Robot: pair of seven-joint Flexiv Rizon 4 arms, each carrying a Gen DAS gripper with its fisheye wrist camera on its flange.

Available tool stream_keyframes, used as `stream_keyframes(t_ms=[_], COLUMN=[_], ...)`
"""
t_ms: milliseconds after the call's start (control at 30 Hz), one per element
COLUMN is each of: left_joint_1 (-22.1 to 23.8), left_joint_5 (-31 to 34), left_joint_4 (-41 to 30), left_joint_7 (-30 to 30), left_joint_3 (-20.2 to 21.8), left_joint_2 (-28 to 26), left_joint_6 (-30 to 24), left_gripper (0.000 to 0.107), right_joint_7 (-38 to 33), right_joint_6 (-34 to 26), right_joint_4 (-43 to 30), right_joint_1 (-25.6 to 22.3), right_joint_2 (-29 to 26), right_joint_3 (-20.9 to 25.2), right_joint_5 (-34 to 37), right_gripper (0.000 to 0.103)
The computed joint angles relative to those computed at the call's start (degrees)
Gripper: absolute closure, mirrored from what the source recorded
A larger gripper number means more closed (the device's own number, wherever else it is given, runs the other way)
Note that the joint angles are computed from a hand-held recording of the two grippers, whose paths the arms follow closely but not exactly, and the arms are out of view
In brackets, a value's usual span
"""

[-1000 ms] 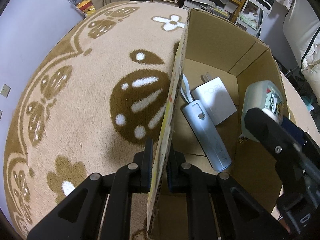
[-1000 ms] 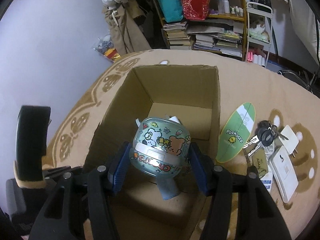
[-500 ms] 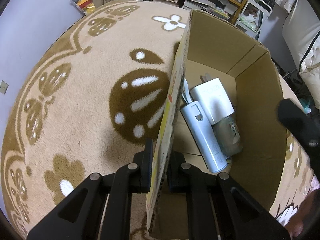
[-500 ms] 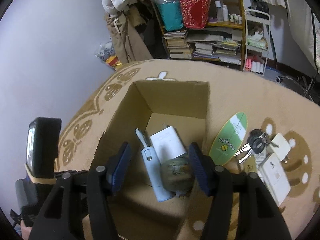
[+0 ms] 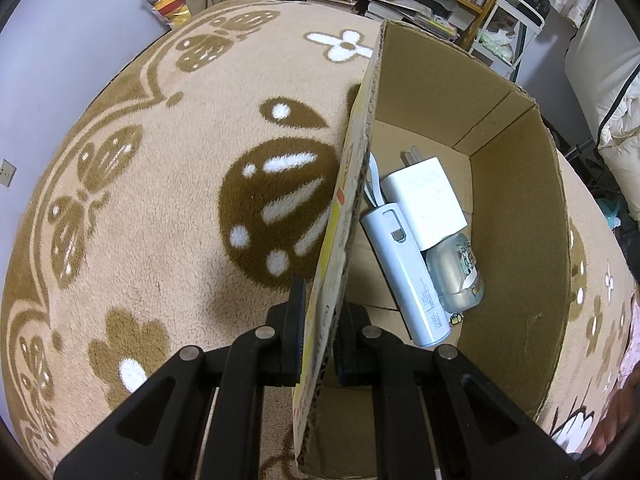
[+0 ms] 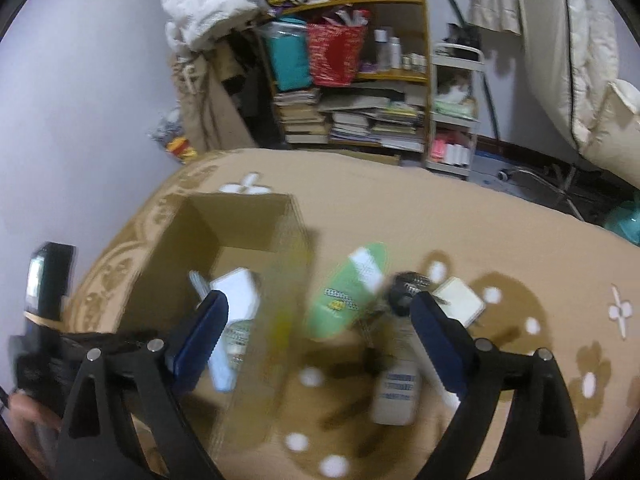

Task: Organize rigid objects
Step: 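Move the right tool back over the remaining items on the rug, then grasp the white rectangular plastic plate with the right tool and lift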

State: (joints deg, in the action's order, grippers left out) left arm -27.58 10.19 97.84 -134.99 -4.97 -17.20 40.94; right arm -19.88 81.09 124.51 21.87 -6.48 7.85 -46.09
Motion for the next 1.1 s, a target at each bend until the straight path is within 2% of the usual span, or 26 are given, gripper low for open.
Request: stream_keyframes(t_ms=[133, 267, 333, 467, 567, 900, 1100], left_joint_1=[-0.2, -0.3, -0.3, -0.3, -0.3, -0.3, -0.4], left_joint_5=[0.6, 0.6, 0.7, 0.6, 0.6, 0.7, 1.0], left_joint_4=[-0.5, -0.6, -0.7, -0.6, -0.6, -0.5, -0.7], left_joint_7=[-0.1, -0.2, -0.2, -0.2, -0.3, -0.2, -0.2], left_joint_3=[0.0, 0.0, 0.0, 0.0, 0.0, 0.0, 0.0], left_joint_2=[-0.1, -0.2, -0.2, -0.2, -0.2, -0.1, -0.2], left_joint_6=[-0.6, -0.7, -0.9, -0.8, -0.8, -0.8, -1.1], left_gripper=[0.096, 0.096, 0.095, 0.095, 0.095, 0.095, 0.095], right_joint_7=[-4.8, -3.5, -2.4, 3.5, 3.9, 4.9, 2.1], right_joint_6=[-2.9, -3.9, -3.2, -1.3, 0.8, 3.6, 3.9], right_joint_4=[1.8, 3.7, 4.7, 6.2, 6.7, 6.9, 6.5], right_joint_1=[-1.4, -2.7, -3.4, -4.7, -5.5, -3.4, -1.9], right_joint_2=[1.1, 1.6, 1.5, 0.8, -0.7, -5.3, -7.5], right_joint_3=[1.0, 0.3, -0.2, -2.1, -2.4, -6.1, -6.8], right_joint_5=[5.1, 4.1, 3.4, -3.0, -2.9, -3.9, -0.8], right_gripper=[0.006, 0.006, 0.006, 0.006, 0.006, 0.006, 0.006])
